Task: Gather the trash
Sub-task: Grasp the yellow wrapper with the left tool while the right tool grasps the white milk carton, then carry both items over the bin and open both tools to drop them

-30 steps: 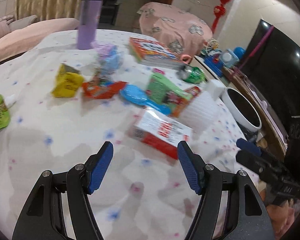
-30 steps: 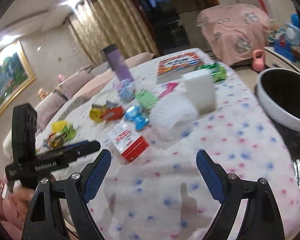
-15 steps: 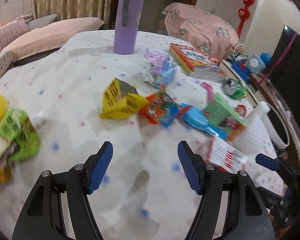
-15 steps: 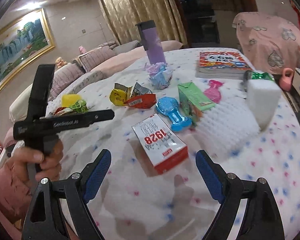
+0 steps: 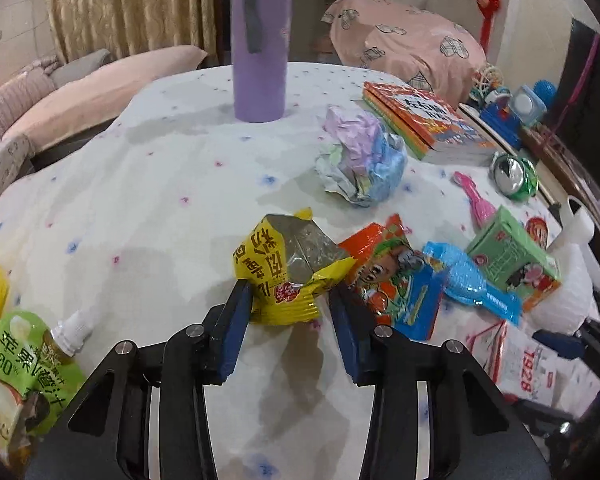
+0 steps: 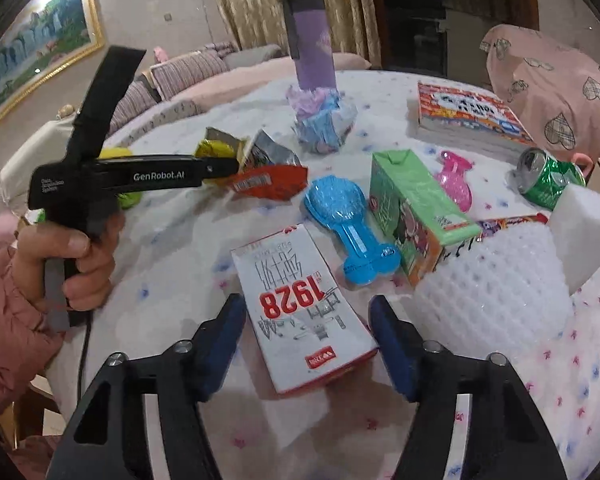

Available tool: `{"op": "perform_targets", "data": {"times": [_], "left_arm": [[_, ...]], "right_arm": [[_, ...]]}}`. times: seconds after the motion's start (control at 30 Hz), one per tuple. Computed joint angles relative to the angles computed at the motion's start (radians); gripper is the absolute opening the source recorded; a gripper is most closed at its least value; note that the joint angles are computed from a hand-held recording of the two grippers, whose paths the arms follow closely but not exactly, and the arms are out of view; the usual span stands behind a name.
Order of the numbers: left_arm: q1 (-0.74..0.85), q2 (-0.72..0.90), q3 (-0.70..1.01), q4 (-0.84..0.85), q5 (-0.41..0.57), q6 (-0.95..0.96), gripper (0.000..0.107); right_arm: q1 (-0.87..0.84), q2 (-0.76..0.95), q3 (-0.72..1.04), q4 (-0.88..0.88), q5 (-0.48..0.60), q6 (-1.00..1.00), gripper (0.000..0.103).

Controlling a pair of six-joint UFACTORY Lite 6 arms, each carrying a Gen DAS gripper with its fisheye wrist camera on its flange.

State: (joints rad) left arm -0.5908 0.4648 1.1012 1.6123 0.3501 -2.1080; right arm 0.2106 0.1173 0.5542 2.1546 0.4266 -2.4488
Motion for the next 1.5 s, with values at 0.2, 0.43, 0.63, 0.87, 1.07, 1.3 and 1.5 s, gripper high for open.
{"op": "perform_targets", "data": {"times": [0.2,0.43,0.63,0.87,1.07,1.3,1.5], "left_arm": [[-0.046,-0.101,-0.087,0.045,-0.010,-0.084,0.023],[-0.193,-0.228,-0.182,0.019,0.007,-0.195,0.023],[-0.341,-0.194,-0.091,-0.092,0.000,-0.118,0.023],[-0.453,-0.017,0.171,-0.303,-0.036,0.131,0.023],[-0.491,0.146,0.421,-0.547,-0.031,0.418,0.023],[-0.511,0.296,0.625,-0.778,-0.003,0.669,0.023],[-0.508,0.315,0.637,-0.833,0.003,0.712,0.023]], "right_arm": [[-0.043,-0.051,-0.048,-0.068,0.030,0.082,0.059],[-0.264,-0.234,-0.197,-0.334,0.155,0.291,0.056],[-0.520,-0.431,-0.311,-0.568,0.262,0.414,0.055],[-0.854,-0.463,-0.320,-0.709,0.378,0.407,0.055],[-1.075,-0.361,-0.212,-0.776,0.467,0.399,0.054],[-1.094,-0.257,-0.138,-0.753,0.408,0.355,0.054],[-1.033,-0.074,-0.051,-0.763,0.336,0.369,0.057]]}}
